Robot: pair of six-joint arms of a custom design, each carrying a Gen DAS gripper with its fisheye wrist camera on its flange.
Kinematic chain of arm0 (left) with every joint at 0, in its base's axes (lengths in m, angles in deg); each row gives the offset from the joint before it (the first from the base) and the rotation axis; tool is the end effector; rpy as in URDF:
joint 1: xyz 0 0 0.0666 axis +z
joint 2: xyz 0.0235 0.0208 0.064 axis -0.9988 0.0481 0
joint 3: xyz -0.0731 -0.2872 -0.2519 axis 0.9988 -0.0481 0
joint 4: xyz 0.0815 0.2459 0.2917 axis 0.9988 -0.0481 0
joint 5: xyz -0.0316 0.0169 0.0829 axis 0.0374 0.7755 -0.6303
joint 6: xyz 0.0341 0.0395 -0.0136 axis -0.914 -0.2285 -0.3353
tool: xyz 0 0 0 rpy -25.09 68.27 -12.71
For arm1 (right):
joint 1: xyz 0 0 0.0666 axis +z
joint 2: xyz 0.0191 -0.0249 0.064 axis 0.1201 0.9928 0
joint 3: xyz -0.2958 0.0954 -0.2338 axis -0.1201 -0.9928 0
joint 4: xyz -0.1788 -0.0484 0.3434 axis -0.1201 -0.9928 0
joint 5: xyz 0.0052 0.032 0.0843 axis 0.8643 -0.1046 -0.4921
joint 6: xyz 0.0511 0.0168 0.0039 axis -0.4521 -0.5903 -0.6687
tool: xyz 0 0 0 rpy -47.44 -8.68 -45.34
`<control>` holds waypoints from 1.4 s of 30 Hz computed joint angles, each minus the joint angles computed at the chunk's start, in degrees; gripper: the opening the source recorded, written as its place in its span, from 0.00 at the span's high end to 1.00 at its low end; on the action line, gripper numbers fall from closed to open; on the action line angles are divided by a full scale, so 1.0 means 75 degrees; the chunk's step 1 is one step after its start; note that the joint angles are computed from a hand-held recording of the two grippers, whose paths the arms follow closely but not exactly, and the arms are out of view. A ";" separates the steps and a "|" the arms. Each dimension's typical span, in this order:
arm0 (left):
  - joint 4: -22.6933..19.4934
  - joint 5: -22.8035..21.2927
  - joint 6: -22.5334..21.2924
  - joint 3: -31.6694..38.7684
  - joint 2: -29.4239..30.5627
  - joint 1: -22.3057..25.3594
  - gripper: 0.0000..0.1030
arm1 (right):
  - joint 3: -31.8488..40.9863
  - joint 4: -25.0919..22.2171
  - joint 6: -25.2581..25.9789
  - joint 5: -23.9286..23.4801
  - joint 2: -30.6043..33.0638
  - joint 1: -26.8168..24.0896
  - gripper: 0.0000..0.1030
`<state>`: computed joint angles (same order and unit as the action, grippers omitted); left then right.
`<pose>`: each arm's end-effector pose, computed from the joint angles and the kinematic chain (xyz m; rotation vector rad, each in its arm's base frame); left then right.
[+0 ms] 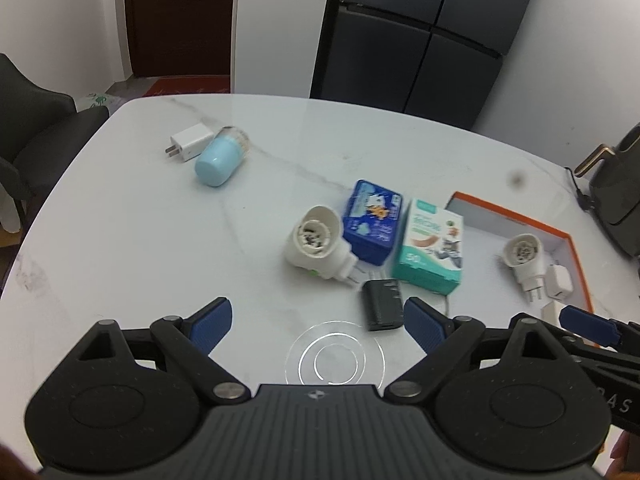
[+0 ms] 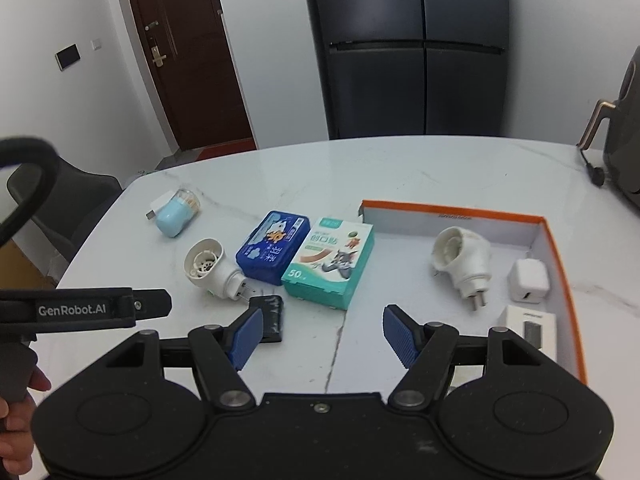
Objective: Organize rigid objects
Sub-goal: 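Grasp the white plug-in diffuser with the left tool while the right tool grasps the teal bandage box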
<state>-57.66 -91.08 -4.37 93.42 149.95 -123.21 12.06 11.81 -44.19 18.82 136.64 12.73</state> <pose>0.4749 -0.3255 0.3521 -0.5127 2.4417 0.0048 0.5250 0.0661 0.3716 -0.4678 2.4018 0.4297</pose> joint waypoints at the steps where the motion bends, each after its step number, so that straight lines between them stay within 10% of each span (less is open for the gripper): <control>1: 0.0012 0.0058 -0.0052 -0.0021 0.0014 0.0055 0.08 | 0.0009 0.0001 -0.0041 0.0032 0.0026 0.0037 0.22; 19: 0.1779 0.1080 -0.2436 0.0181 0.1346 0.0992 0.04 | 0.0376 0.0059 -0.0665 0.0726 0.0860 0.0332 0.22; 25: 0.2808 0.1152 -0.3047 -0.0384 0.1216 0.1084 0.29 | 0.0702 0.0090 -0.0834 0.0753 0.1285 0.0451 0.22; 42: 0.2988 0.0954 -0.2172 -0.1787 -0.0158 0.1238 0.29 | 0.3182 -0.0736 -0.1723 0.2094 0.3481 0.1194 0.12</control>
<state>-35.25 -83.92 -20.66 80.02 148.76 -113.93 35.93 6.29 -57.11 34.53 162.75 21.68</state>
